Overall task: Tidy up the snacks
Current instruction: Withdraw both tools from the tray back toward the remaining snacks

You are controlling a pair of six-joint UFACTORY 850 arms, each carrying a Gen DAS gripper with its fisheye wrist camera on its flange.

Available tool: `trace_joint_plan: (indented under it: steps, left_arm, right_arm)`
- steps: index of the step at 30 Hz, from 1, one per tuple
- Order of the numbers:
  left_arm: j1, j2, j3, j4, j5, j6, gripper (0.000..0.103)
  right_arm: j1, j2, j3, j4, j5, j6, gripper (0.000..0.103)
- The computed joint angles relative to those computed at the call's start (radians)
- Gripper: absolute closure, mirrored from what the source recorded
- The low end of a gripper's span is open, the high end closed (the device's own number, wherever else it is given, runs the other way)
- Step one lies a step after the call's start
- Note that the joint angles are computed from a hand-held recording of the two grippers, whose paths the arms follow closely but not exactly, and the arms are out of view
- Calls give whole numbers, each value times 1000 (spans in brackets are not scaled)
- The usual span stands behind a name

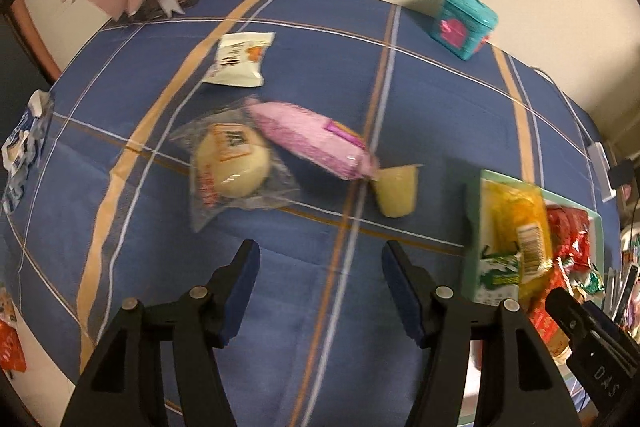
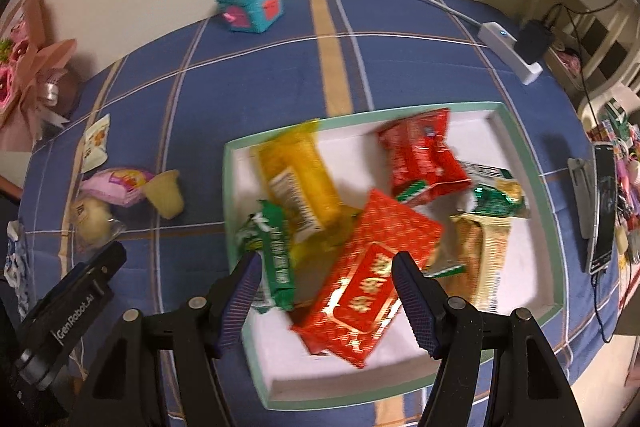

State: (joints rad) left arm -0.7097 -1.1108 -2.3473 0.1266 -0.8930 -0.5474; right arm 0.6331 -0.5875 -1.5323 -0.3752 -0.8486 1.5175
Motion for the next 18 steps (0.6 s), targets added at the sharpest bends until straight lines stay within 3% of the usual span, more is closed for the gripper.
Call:
trace_joint_plan:
  steps: [7, 8, 10, 15, 16, 18]
  left_arm:
    - [32, 23, 48, -1, 21, -24, 38]
    - [35, 25, 54, 0, 24, -26, 26]
    - [41, 32, 68, 8, 38, -37, 15]
    - [52, 49, 102, 38, 61, -70, 13]
    - [53, 50, 106, 52, 61, -84, 7]
    - [56, 55, 118, 71, 67, -107, 2]
  right_arm:
    - [8, -50, -68, 12, -13, -31, 32]
    - [9, -60, -80, 15, -18, -37, 31]
    - [11, -71, -95, 17, -27, -46, 20]
    - [15, -94, -123, 6, -40, -65, 11]
    - [17, -97, -126, 2, -41, -65, 2]
    - [21, -102, -130, -19, -42, -54, 0]
